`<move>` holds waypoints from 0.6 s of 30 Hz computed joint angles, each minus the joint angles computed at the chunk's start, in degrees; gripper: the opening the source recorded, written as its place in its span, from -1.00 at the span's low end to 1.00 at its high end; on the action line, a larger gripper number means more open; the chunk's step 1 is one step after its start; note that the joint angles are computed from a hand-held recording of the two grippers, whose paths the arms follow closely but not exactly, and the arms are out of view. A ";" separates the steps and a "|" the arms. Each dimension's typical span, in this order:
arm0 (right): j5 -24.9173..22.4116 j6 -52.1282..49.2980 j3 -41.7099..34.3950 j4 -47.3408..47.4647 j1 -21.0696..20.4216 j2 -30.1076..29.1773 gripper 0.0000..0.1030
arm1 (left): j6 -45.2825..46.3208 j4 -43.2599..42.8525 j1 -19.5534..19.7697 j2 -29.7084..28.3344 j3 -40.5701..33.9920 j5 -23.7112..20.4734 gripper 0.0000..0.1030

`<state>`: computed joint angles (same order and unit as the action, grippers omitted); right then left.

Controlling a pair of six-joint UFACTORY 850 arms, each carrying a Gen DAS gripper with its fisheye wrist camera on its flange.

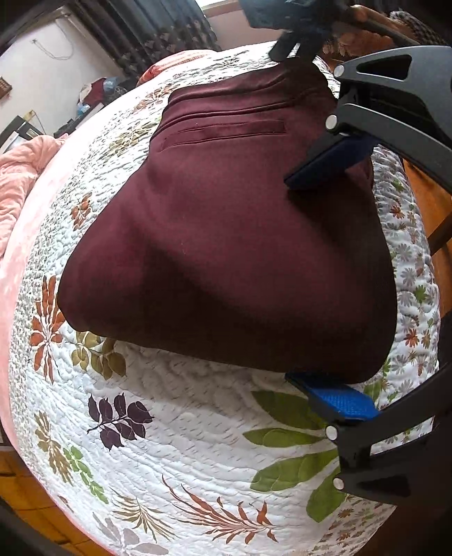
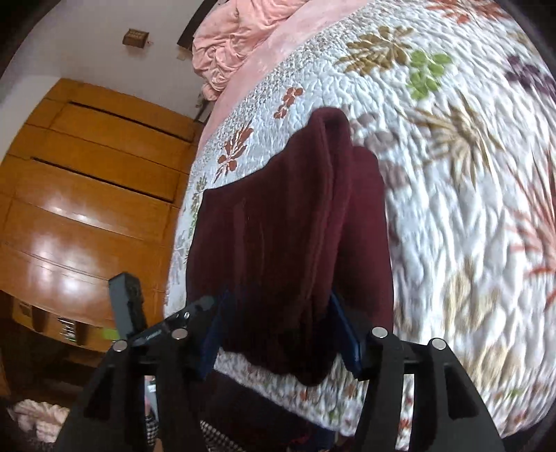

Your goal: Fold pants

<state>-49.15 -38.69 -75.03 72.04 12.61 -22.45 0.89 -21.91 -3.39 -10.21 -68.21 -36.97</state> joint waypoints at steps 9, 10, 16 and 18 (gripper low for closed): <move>3.29 -0.50 0.39 -2.27 1.30 0.63 -0.60 | -2.07 1.46 -0.28 -0.24 -0.43 0.04 0.94; 3.91 -0.32 -0.42 -3.82 1.55 0.75 -0.64 | -1.41 0.58 -0.05 -0.29 -0.63 -0.24 0.94; 7.24 4.14 -2.52 -12.56 2.00 2.55 -0.70 | 1.87 -3.52 0.87 0.91 -0.68 -0.89 0.94; 8.57 7.41 -2.76 -16.05 2.13 1.97 -0.70 | 2.40 -2.71 0.32 1.26 -0.19 -0.40 0.94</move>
<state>-40.58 -31.28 -77.78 55.98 14.74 -20.48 3.29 -24.62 -3.07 -8.95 -68.40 -37.37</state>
